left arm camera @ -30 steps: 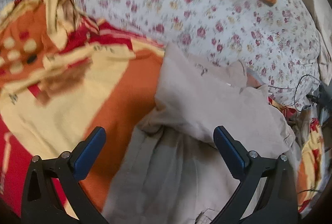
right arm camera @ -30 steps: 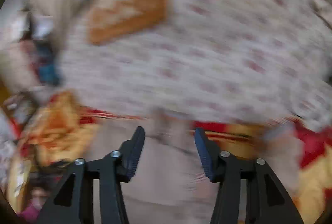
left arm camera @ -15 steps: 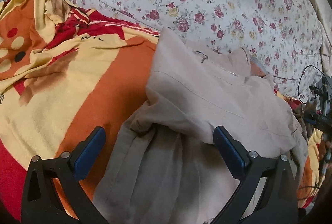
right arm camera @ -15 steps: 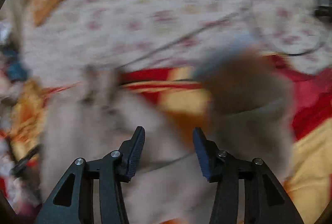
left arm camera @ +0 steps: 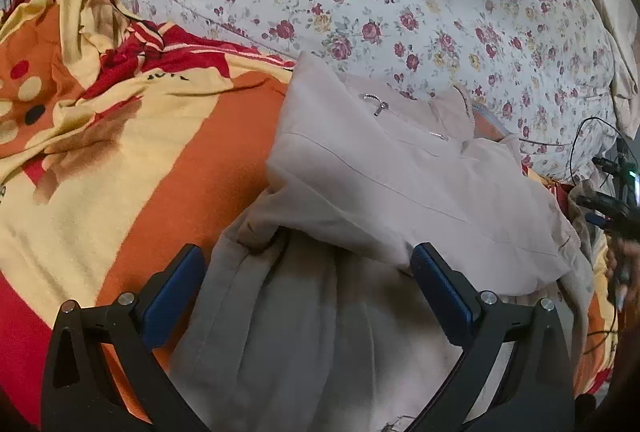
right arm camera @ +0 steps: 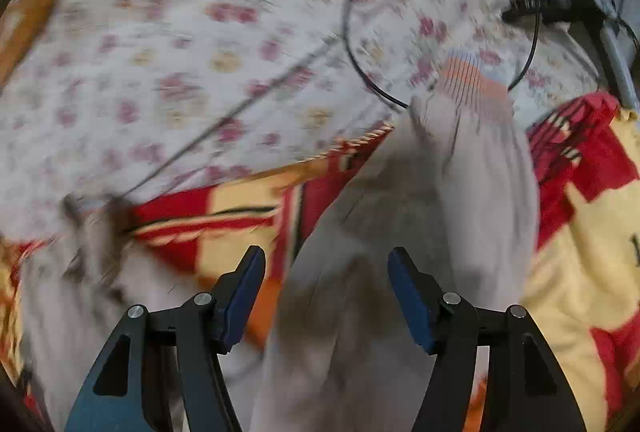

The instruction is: Fold large clothes

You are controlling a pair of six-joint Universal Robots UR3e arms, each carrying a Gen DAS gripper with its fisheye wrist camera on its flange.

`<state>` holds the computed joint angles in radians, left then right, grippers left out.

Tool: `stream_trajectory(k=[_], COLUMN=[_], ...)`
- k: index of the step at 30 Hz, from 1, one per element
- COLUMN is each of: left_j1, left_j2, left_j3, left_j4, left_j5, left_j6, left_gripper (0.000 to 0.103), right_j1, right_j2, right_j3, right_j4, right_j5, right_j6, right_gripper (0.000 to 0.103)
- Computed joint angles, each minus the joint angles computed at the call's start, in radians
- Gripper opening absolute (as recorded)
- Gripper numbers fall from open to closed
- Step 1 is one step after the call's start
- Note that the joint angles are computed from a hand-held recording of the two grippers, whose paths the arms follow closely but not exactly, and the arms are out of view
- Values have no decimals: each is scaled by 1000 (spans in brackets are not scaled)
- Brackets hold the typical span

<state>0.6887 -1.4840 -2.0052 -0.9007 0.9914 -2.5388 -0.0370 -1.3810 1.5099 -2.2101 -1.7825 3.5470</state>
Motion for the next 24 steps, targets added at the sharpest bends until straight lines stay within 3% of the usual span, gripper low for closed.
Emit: stream_trajectory(k=[3, 5, 6, 12, 16, 19, 21, 24], left_j1=[-3, -3, -1, 17, 54, 84, 104, 125], left_j2=[-14, -16, -17, -14, 17, 47, 69, 90], left_j3=[7, 8, 9, 26, 39, 60, 69, 90], left_j4=[0, 0, 0, -34, -97, -153, -182, -233], left_j5=[6, 7, 5, -11, -51, -79, -94, -117], left_j6=[-8, -8, -9, -32, -57, -71, -75, -67], left_gripper=[103, 103, 103, 103, 103, 103, 103, 103], right_j1=[-53, -107, -133, -236, -167, 47, 225, 448], right_j2=[87, 76, 46, -257, -391, -300, -145, 78], right_j3=[-25, 35, 85, 283, 195, 9, -118, -284], right_j4=[9, -54, -92, -168, -114, -135, -198, -141], right_j5=[-12, 55, 88, 343, 464, 431, 404, 365], right_j6=[43, 58, 61, -39, -64, -61, -92, -157], right_gripper=[66, 37, 0, 1, 1, 1, 1, 9])
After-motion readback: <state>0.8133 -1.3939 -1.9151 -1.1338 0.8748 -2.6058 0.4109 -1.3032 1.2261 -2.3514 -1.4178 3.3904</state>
